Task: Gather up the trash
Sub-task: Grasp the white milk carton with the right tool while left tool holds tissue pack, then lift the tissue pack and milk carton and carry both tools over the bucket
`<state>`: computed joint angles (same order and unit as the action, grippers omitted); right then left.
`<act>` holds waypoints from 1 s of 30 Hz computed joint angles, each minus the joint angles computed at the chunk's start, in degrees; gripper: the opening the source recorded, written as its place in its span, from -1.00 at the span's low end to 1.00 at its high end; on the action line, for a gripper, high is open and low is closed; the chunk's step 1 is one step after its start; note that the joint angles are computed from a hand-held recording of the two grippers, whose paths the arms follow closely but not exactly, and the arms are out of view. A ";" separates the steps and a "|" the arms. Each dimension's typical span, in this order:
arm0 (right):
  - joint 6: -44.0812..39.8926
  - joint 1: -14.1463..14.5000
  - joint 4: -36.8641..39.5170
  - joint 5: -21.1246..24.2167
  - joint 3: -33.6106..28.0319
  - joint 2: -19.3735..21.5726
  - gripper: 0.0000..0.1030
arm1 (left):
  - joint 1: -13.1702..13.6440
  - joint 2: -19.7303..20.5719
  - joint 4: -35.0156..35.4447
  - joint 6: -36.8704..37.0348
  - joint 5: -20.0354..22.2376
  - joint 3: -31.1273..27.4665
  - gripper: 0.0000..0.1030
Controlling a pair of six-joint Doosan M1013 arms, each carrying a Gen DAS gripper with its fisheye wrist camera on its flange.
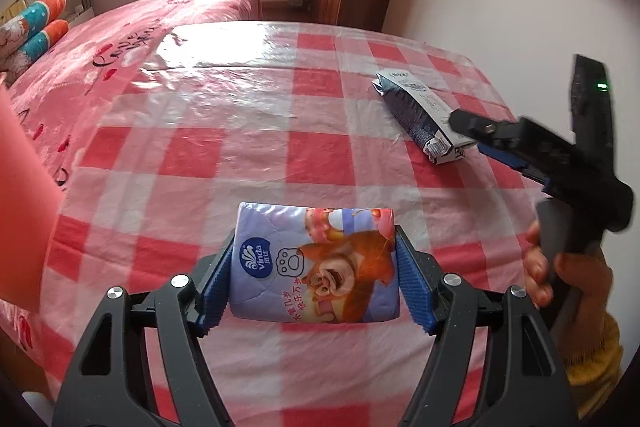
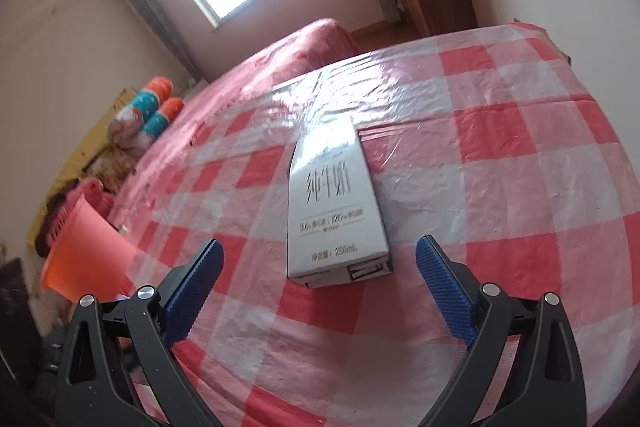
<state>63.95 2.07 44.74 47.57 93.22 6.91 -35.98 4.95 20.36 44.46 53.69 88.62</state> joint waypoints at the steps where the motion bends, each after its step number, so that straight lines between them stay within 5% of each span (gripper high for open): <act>1: 0.13 0.22 -0.69 0.56 -0.26 0.20 0.86 | 0.01 -0.90 0.47 -0.16 -0.16 0.89 0.41; 13: 9.45 5.68 -24.84 -2.37 -5.93 2.88 0.84 | 1.46 -6.27 4.66 -2.63 -0.10 6.65 0.41; 16: 10.64 6.82 -29.09 -2.83 -6.45 3.56 0.50 | 1.79 -6.72 5.61 -2.68 0.18 7.22 0.41; 21: 13.08 8.24 -34.66 -2.27 -7.07 4.57 0.19 | 2.53 -7.03 5.31 -1.33 -0.39 7.95 0.41; 30: 16.22 9.14 -37.28 -2.74 -6.60 4.20 0.09 | 3.31 -7.40 6.58 -1.28 -1.14 8.68 0.41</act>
<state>80.17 11.21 7.45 44.84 86.62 11.12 -32.68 -2.45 26.94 43.18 52.55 97.31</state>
